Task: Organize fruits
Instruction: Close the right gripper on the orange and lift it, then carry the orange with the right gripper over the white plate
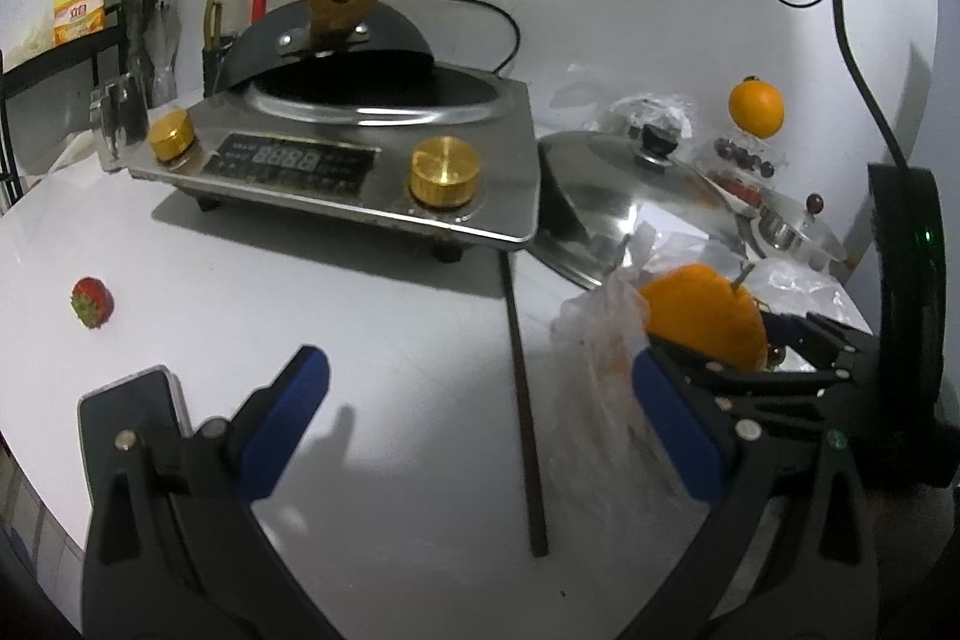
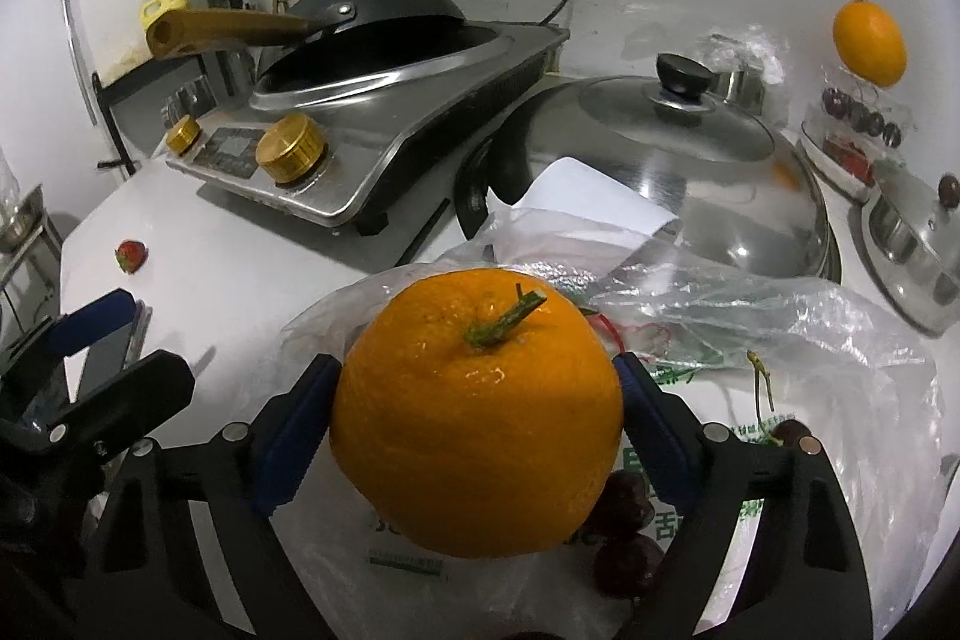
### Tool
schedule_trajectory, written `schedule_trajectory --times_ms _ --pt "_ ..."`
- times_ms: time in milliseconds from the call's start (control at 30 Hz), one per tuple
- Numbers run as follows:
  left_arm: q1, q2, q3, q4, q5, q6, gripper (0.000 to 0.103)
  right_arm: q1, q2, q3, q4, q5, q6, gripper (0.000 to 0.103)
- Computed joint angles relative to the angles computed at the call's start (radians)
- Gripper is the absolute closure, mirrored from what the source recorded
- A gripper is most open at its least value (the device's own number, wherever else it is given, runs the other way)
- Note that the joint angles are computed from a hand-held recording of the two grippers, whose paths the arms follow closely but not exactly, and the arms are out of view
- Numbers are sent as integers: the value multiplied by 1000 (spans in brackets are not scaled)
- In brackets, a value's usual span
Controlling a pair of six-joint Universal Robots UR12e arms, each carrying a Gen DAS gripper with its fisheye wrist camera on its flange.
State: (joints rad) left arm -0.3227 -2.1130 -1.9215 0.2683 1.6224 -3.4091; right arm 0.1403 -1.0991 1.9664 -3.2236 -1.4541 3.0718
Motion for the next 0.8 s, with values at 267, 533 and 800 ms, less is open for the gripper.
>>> schedule_trajectory --times_ms 267,533,800 --pt "-11 15 -8 16 11 10 1 -7 -24 28 -52 11 20 12" --pt "-29 35 -19 33 24 16 1 -16 -64 65 -99 10 25 12" --pt "-52 51 -27 45 37 21 1 -30 -106 107 -140 1 30 12"
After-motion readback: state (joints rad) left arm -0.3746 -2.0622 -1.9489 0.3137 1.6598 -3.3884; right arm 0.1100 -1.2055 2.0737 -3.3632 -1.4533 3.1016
